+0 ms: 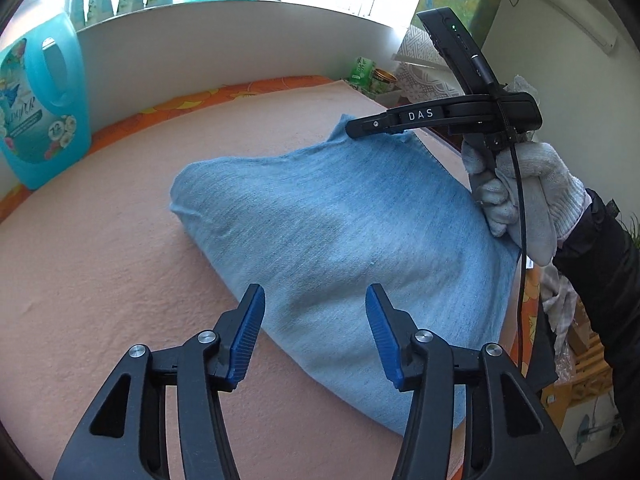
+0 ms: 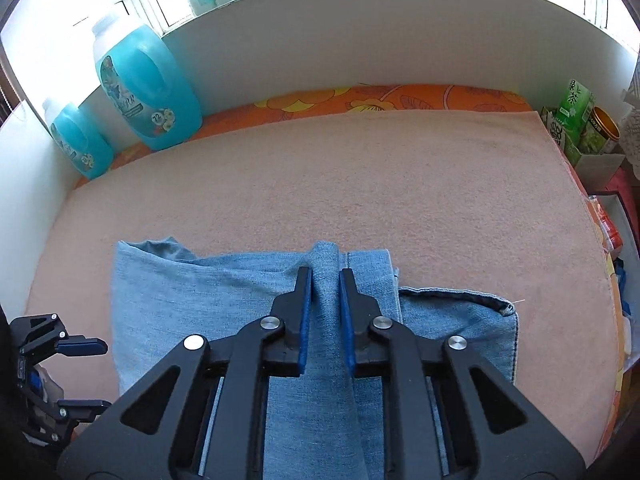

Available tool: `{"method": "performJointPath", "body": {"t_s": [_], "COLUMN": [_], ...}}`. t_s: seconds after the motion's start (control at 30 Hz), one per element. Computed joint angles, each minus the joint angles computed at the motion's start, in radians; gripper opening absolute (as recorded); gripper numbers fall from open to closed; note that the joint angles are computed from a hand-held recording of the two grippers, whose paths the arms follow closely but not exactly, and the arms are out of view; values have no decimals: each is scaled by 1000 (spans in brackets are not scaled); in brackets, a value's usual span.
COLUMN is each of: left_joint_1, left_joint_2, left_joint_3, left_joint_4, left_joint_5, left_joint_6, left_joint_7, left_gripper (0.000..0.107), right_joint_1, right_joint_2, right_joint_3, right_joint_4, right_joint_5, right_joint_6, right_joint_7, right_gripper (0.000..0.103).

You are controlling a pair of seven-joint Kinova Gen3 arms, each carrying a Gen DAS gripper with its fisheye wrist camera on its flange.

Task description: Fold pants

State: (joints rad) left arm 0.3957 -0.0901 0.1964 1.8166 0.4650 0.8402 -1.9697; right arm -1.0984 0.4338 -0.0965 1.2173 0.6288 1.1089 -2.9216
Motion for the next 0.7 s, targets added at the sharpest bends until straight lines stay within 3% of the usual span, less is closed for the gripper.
{"method": "performJointPath", "body": {"t_s": [0.23,0.3,0.37,0.43,0.47,0.5,0.57,0.7], "left_joint_1": [-9,-16,-27,-42,-52,-63,-76,-93], "left_joint_2": [-16,-19,-13,6,19,31,51,108], "left_joint_3": [-17,-33,-50,-65,-69,-70,-59,-40], "left_joint_4": [23,34,46,47,45,47,47,23], "left_joint_5": [20,57,112,168,189,206,216,215], "left_joint_6": [-4,-6,2,37,53,60,53,55], "left_joint_7": [-23,-35,-48,-50,-47,-41,-13,64], "left_gripper": [52,53,62,62,62,62,63,63], "right_joint_1": [-98,-71,-18,-24,-26,-21,-20,8], "right_joint_2": [23,14,31,17,-8,-27,-56,-72], "right_joint_3": [48,29,-16,10,16,3,-16,-46], "right_joint_4": [-80,-66,-72,-43,-4,24,72,113], "right_joint_5": [117,110,82,46,39,44,51,15], "right_joint_6": [191,195,213,203,176,165,165,199], "right_joint_7": [-7,14,63,47,14,-8,-19,-23], "right_gripper": [9,9,9,18,35,59,80,86]}}
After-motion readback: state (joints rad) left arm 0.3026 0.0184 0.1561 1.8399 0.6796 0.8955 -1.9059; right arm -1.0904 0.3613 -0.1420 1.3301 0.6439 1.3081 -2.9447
